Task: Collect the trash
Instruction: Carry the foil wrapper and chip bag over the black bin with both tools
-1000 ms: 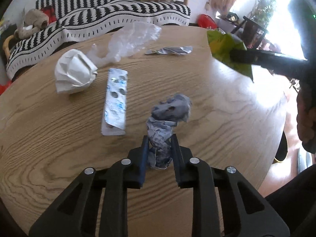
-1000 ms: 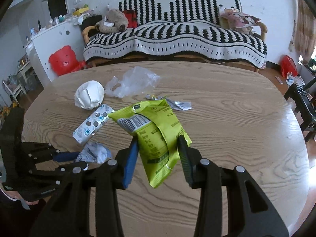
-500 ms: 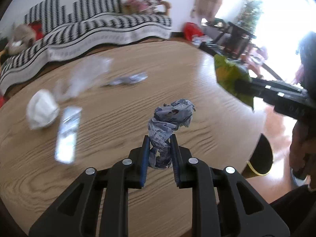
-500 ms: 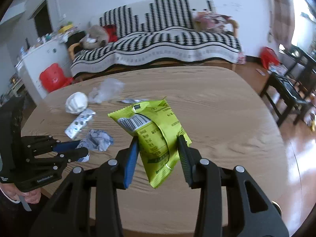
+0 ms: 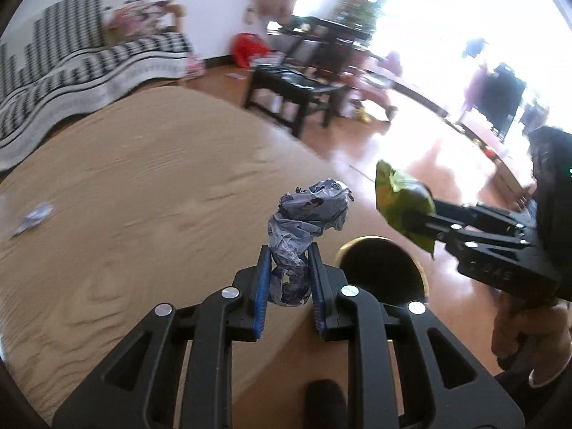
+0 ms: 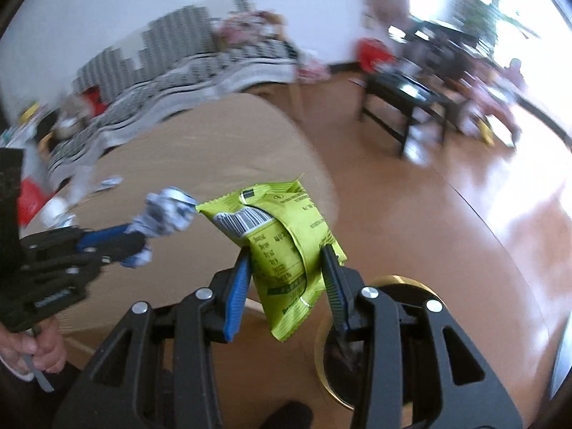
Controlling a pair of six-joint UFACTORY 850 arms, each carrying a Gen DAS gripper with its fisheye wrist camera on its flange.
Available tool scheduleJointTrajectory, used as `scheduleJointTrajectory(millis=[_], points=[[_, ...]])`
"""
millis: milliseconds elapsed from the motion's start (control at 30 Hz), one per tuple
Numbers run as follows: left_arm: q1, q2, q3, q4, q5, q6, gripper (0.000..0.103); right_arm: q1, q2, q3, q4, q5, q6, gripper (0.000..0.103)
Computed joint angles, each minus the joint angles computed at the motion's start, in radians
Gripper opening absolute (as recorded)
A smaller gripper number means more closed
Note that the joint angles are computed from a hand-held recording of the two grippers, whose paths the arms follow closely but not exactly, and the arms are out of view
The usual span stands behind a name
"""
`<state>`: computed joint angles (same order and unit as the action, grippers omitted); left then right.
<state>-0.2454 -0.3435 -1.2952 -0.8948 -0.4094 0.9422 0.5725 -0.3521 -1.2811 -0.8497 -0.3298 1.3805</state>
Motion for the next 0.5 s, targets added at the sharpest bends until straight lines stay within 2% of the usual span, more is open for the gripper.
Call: scheduleJointTrajectory(millis=[133, 267, 500], points=[[-0.075, -0.05, -0.03, -0.068, -0.017, 0.072, 0.02, -0.064, 0.081, 0.15, 0.009, 0.002, 0.103, 0.04], [-0.128, -0.113, -0.071, -0.051, -0.052, 0.055, 0.02, -0.128, 0.137, 0.272, 0.084, 0.031, 0.131, 0.04], [-0.18, -0.2, -0.13, 0.027, -0.072, -0.004, 0.02, -0.196, 0.178, 0.366, 0.213, 0.084, 0.089, 0.04]])
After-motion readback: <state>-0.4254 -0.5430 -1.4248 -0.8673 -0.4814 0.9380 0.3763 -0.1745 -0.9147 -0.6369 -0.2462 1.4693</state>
